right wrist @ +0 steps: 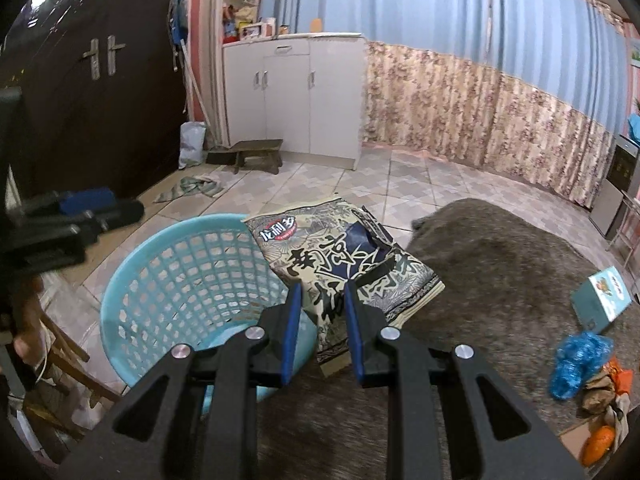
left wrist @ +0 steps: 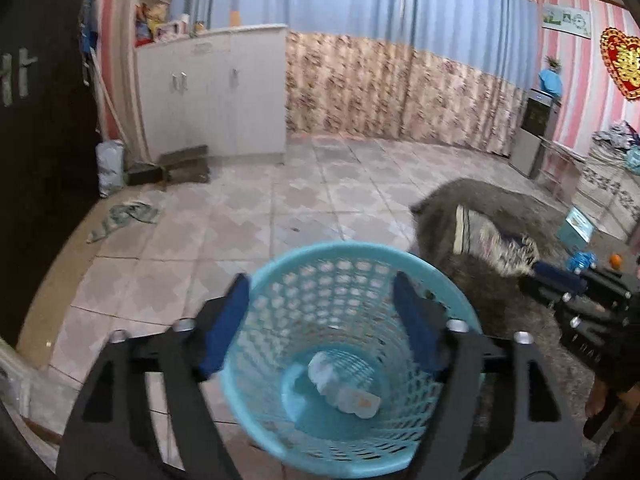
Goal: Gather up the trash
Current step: 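Carry the snack bag with the right tool and drop it into the blue basket, then grasp the cream plastic bowl with the left tool while the right tool grasps the brown paper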
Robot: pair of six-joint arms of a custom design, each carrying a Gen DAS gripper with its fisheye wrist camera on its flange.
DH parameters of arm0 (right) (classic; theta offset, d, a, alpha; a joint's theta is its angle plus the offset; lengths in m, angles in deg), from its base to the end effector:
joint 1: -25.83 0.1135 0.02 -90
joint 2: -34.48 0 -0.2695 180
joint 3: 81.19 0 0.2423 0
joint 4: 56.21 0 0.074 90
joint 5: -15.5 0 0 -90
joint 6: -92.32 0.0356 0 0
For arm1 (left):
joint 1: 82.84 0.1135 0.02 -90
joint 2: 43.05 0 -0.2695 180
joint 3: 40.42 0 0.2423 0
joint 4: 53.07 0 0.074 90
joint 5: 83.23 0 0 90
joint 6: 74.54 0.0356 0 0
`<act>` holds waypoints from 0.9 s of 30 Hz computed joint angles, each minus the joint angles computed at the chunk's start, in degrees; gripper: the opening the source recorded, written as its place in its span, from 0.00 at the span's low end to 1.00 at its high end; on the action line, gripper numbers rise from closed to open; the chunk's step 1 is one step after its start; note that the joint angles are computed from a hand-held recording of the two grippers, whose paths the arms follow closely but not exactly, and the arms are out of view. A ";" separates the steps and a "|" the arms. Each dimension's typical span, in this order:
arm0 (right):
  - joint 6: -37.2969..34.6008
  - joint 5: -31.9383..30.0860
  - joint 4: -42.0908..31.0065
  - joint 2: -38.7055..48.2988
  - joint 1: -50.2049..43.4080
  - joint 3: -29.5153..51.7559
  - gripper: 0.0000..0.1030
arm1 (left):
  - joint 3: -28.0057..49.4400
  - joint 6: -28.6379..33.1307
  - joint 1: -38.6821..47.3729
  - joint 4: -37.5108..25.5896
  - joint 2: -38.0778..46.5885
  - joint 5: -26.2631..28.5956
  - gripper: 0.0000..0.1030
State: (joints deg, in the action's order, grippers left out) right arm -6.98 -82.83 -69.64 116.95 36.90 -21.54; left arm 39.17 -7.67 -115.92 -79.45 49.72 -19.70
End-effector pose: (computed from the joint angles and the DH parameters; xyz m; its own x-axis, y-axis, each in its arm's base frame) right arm 0.2896 0.0619 0.2221 -0.5234 -0.2653 -0.8097 -0.3944 0.9178 -0.0458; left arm 0.3024 -0.1780 0.2600 -0.5696 -0.0486 -0.8205 -0.0251 0.9988 -0.0418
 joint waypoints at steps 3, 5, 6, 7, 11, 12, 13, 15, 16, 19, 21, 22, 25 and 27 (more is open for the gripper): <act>0.70 1.66 0.85 1.87 3.44 0.59 0.22 | -1.38 -0.17 -0.62 -0.60 -2.99 -4.16 0.92; 1.63 3.24 1.96 3.85 6.34 1.17 0.22 | -2.16 -0.17 -0.19 -0.69 -4.54 -4.04 0.93; 2.01 3.96 2.53 4.79 7.44 1.41 0.22 | -2.50 -0.41 -0.03 -0.84 -5.24 -4.44 0.95; 2.31 4.34 2.78 5.50 8.09 1.71 0.22 | -2.76 -0.70 -0.14 -0.98 -5.68 -5.00 0.95; 4.20 6.58 4.64 9.57 11.11 3.32 0.24 | -3.27 -2.77 0.56 -1.31 -6.09 -5.01 0.95; 4.34 7.10 4.91 10.29 11.59 3.53 0.28 | -3.85 -3.60 0.85 -0.94 -6.39 -4.51 0.95; 4.25 7.59 5.27 10.70 11.95 3.50 0.32 | -4.25 -4.11 1.01 -0.71 -6.54 -4.18 0.95; 3.68 8.89 6.67 11.36 12.76 2.92 0.57 | -4.75 -4.66 0.91 -0.43 -6.47 -4.49 0.95; 3.51 9.29 7.39 11.33 13.12 2.35 0.58 | -4.54 -4.87 0.71 -0.51 -6.17 -4.75 0.95; 2.81 9.80 7.68 10.51 12.80 1.30 0.58 | -4.59 -5.61 0.30 -0.69 -6.30 -5.19 0.95; 2.35 9.63 7.66 8.77 11.48 0.09 0.68 | -4.52 -6.16 -0.11 -1.01 -6.51 -5.66 0.95; 2.08 9.77 7.81 7.52 10.69 -0.76 0.70 | -4.25 -6.50 -0.57 -1.27 -6.46 -6.11 0.95; 0.50 9.15 6.62 2.67 7.33 -2.70 0.76 | -2.70 -7.25 -2.37 -2.53 -5.61 -7.94 0.95; -0.81 8.09 5.72 -0.78 4.15 -4.09 0.82 | -1.47 -7.89 -3.83 -3.33 -4.93 -9.02 0.95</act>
